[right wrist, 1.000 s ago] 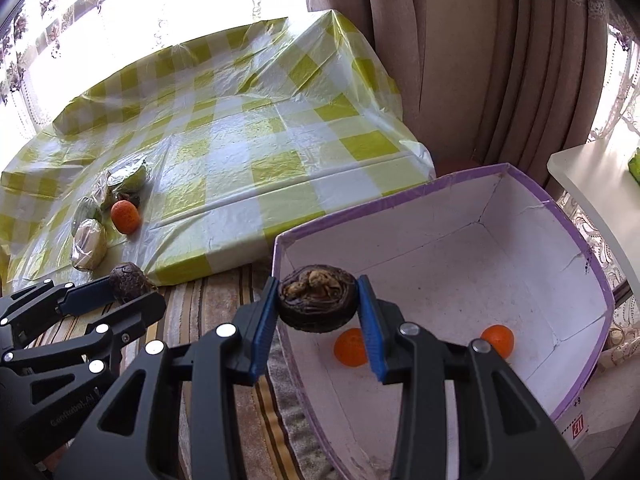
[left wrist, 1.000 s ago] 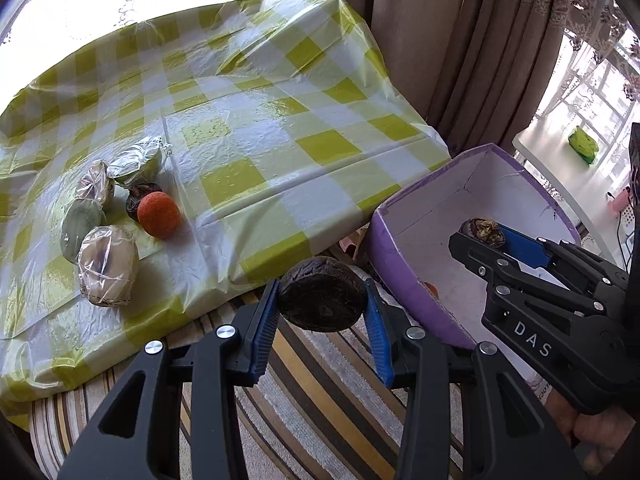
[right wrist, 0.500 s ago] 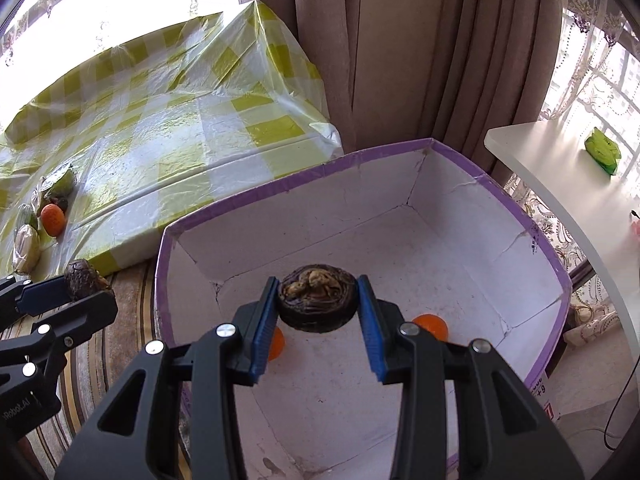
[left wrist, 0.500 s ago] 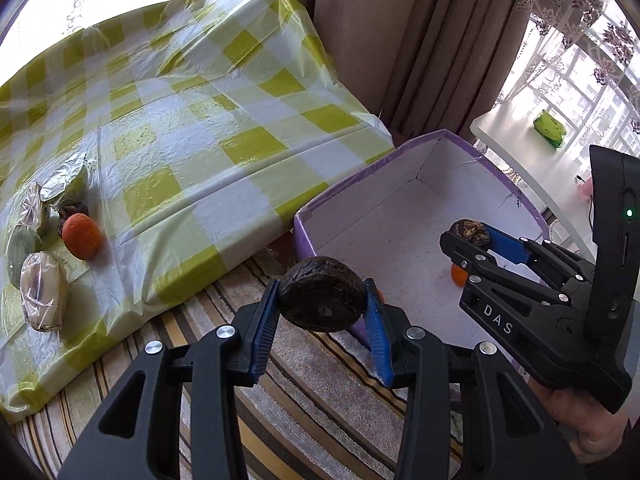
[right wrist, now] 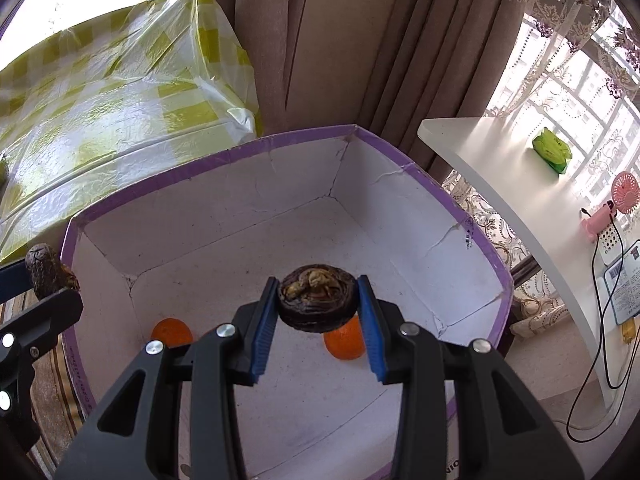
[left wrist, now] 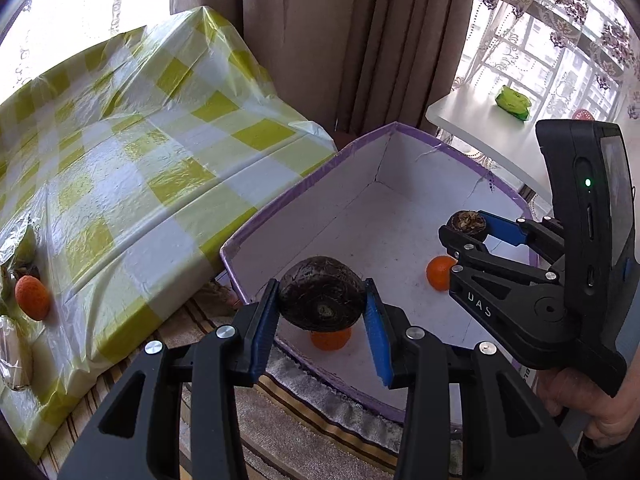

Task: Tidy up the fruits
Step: 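Carry the avocado and dried fruit over the white box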

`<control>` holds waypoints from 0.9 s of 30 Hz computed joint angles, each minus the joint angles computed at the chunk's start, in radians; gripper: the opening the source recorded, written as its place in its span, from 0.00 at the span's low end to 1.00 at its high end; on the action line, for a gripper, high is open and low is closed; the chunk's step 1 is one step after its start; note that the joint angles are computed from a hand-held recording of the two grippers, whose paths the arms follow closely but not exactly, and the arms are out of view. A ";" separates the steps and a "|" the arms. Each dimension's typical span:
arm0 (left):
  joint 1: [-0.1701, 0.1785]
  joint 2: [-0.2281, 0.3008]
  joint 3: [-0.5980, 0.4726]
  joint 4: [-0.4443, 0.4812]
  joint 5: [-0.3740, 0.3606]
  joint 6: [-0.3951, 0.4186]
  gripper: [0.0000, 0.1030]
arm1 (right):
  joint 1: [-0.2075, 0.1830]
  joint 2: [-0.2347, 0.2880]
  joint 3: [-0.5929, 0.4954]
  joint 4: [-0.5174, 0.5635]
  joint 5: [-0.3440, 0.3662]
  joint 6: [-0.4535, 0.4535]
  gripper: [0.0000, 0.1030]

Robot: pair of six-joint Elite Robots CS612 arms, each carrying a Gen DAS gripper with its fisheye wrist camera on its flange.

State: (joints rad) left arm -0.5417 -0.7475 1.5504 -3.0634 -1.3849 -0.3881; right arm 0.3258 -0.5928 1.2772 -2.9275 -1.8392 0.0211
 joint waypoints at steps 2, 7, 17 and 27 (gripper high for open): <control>0.000 0.011 -0.012 0.001 -0.011 0.026 0.38 | 0.000 0.006 -0.008 0.017 -0.034 0.006 0.38; 0.004 0.042 -0.047 0.019 -0.026 0.088 0.38 | 0.000 0.017 -0.031 0.076 -0.098 0.031 0.38; 0.025 0.082 -0.121 0.131 -0.091 0.140 0.39 | -0.002 0.044 -0.080 0.206 -0.174 0.051 0.38; 0.023 0.094 -0.141 0.166 -0.083 0.168 0.39 | -0.006 0.062 -0.101 0.254 -0.180 0.055 0.38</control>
State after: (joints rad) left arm -0.5190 -0.6539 1.4097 -2.8977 -1.4680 -0.2204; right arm 0.3197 -0.5304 1.1763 -2.6738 -2.0189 0.0766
